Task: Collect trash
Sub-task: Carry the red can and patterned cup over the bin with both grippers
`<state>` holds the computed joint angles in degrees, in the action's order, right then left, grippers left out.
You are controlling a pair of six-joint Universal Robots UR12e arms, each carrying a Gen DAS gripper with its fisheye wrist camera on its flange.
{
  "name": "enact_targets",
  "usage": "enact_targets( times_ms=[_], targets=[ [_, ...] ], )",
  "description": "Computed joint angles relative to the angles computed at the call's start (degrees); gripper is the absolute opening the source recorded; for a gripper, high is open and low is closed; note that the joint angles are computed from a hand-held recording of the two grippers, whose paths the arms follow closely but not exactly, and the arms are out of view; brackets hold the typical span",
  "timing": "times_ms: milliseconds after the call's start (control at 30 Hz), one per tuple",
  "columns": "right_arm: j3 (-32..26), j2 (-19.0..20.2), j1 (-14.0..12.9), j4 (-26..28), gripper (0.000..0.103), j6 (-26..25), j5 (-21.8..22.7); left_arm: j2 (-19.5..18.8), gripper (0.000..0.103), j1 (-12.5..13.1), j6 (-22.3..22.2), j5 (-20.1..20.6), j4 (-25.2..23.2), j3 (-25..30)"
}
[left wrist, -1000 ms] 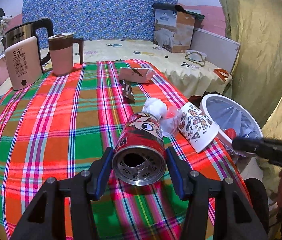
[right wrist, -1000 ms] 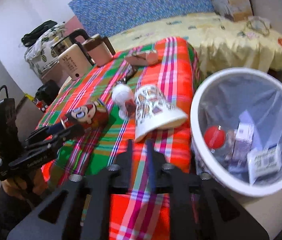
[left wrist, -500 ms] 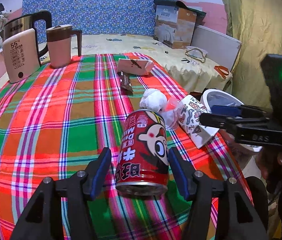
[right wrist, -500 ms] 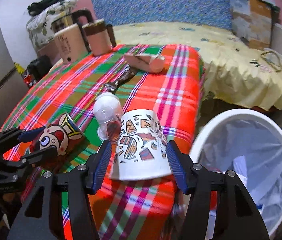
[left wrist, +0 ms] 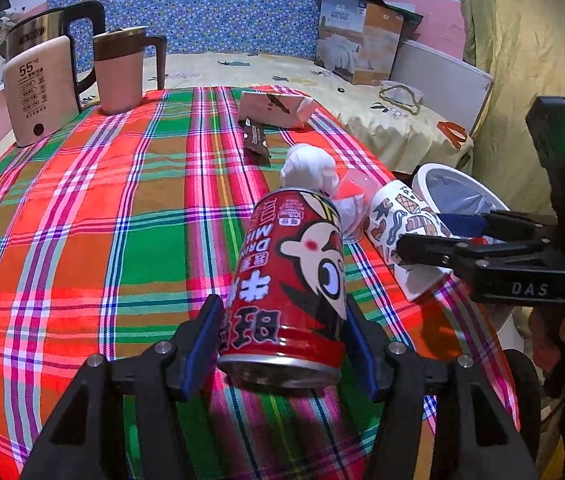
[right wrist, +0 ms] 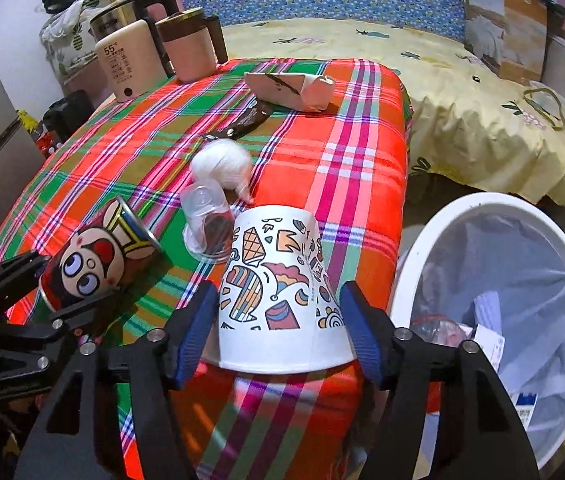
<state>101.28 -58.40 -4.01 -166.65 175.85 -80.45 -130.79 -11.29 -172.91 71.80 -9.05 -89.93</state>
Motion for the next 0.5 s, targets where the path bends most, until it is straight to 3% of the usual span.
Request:
enact_targets(
  times_ms=[500],
  targets=[
    [4.4,-2.6,-0.4,-6.0,0.058,5.3,1.7,1.2,0.054,0.0,-0.5,-1.0,3.9,-1.9]
  ],
)
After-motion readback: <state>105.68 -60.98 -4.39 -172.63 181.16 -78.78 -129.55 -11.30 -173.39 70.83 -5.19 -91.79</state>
